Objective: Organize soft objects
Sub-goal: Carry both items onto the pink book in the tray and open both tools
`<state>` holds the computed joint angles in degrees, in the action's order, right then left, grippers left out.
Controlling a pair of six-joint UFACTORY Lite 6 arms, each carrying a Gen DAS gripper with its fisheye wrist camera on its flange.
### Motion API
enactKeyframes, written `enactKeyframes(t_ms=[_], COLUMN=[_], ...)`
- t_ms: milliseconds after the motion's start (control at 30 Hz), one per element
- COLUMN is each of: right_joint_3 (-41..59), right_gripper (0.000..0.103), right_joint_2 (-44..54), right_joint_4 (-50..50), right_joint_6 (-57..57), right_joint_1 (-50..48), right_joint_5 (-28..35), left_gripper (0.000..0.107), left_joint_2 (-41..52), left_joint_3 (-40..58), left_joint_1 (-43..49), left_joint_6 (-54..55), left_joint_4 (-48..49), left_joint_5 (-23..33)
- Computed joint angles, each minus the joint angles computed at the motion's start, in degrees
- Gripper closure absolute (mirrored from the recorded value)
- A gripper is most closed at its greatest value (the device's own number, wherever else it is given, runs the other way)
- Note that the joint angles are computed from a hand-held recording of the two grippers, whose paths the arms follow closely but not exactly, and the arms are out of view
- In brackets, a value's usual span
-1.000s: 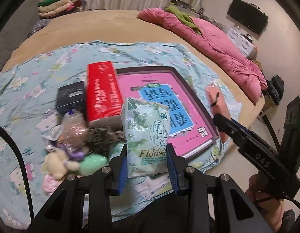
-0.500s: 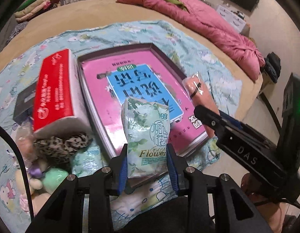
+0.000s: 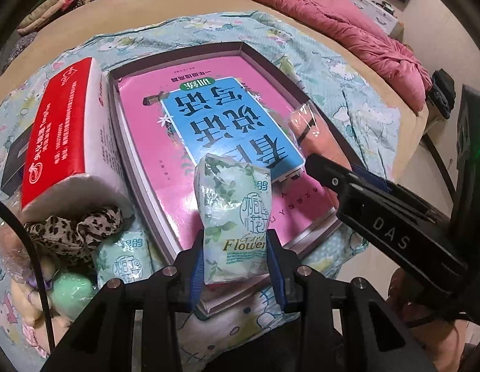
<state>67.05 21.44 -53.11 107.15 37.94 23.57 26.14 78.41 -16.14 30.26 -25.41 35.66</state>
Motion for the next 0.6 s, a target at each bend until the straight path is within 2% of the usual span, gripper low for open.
enactKeyframes(t_ms=[233,600], right_joint_3=[1.2,-0.6], right_gripper=[0.052,0.049], right_joint_2=[1.7,2.0], right_joint_4=[1.4,-2.5], right_joint_6=[-1.7,3.5], right_joint_1=[-0.6,-1.1], right_joint_5=[-0.2,-1.3], left_gripper=[0.071,0.071], left_joint_2=[1.7,3.7], left_joint_3=[0.9,2.2], left_joint_1=[-0.4,0.0], left_joint_6=[-0.7,-0.2], left_joint_4=[1.0,0.3], left_joint_5=[-0.3,-0.1])
